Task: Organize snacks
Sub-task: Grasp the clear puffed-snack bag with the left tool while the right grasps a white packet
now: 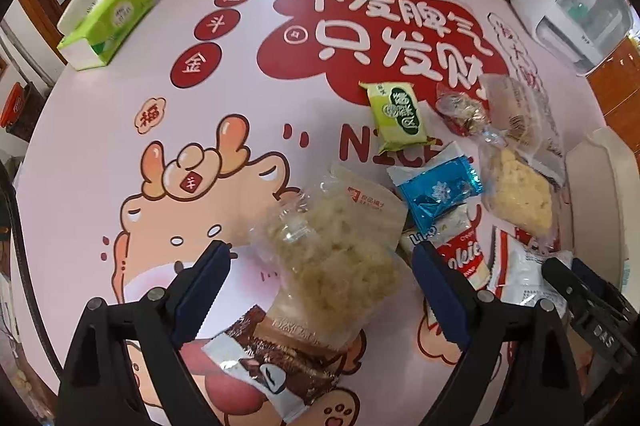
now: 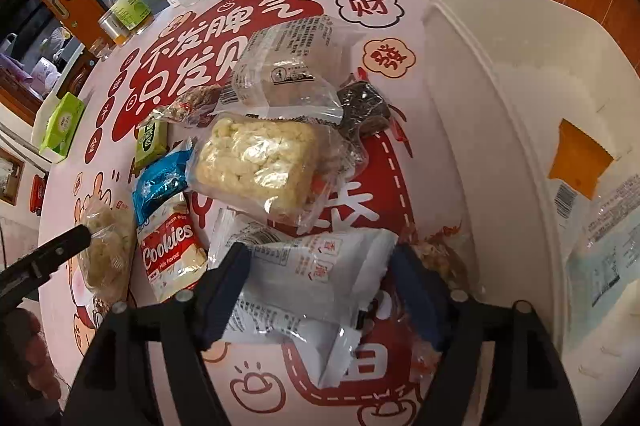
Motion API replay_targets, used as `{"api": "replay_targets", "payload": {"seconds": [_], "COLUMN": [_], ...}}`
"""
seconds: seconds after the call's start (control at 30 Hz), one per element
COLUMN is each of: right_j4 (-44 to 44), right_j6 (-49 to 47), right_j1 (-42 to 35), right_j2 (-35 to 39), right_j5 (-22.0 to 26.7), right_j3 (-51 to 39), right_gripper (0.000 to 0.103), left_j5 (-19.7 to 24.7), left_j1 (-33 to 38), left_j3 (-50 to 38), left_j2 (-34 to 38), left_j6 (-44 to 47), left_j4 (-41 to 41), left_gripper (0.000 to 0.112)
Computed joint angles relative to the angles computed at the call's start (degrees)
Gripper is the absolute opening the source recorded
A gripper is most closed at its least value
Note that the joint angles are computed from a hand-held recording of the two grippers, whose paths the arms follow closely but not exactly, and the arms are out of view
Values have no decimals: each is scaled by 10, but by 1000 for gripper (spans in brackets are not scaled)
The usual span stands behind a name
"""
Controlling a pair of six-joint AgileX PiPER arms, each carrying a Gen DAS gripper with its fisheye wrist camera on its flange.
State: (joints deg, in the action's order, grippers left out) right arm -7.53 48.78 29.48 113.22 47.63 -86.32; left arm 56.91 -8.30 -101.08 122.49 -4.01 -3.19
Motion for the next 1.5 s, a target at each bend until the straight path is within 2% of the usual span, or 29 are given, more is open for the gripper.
{"api": "replay_targets", "payload": {"seconds": [0.2,0.3,0.37,0.47,0.77,0.83,0.9,0.93,0.97,1.03,1.07,1.17,1.27,1.5], "right_j4": [1,49,92,76,128,144,151,152,165,191,187,177,138,98], "right_j6": [-34,-84,-121,-129,-164,-178,-184,-188,-198,-214,-213,-205,-172,-128], "right_j1": [2,-7,-15,-4,-5,-7,-6,-4,-6,-8,-5,6,24,47], "right_j2": [17,30,45,52,42,39,36,36,33,31,28,16,2,-48], "right_j5": [-10,-6,14,31,38,35,35,38,33,30,26,17,24,15], "right_j3": [-15,-27,-43,-56,-36,-28,-22,-23,-19,-17,-15,-8,-8,11], "right_gripper": [89,90,90,91,91,91,84,80,67,59,52,42,38,38], "left_j5": [11,12,10,9,12,7,2,3,1,-8,-11,-33,-53,-53], "left_j1": [-1,-4,-3,-3,-1,0,2,7,9,6,5,2,5,13], "left_j3": [-22,-27,-25,-24,-27,-23,-19,-18,-15,-5,0,28,58,107], "left_j2": [24,29,27,27,31,29,27,27,24,17,13,-14,-48,-122], "left_j6": [1,4,7,8,25,35,46,60,63,62,62,62,76,112], "left_j4": [-4,-2,-2,-3,-16,-22,-31,-51,-59,-54,-51,-41,-46,-84], "left_gripper": [91,91,91,91,91,89,71,67,64,62,61,60,60,59]}}
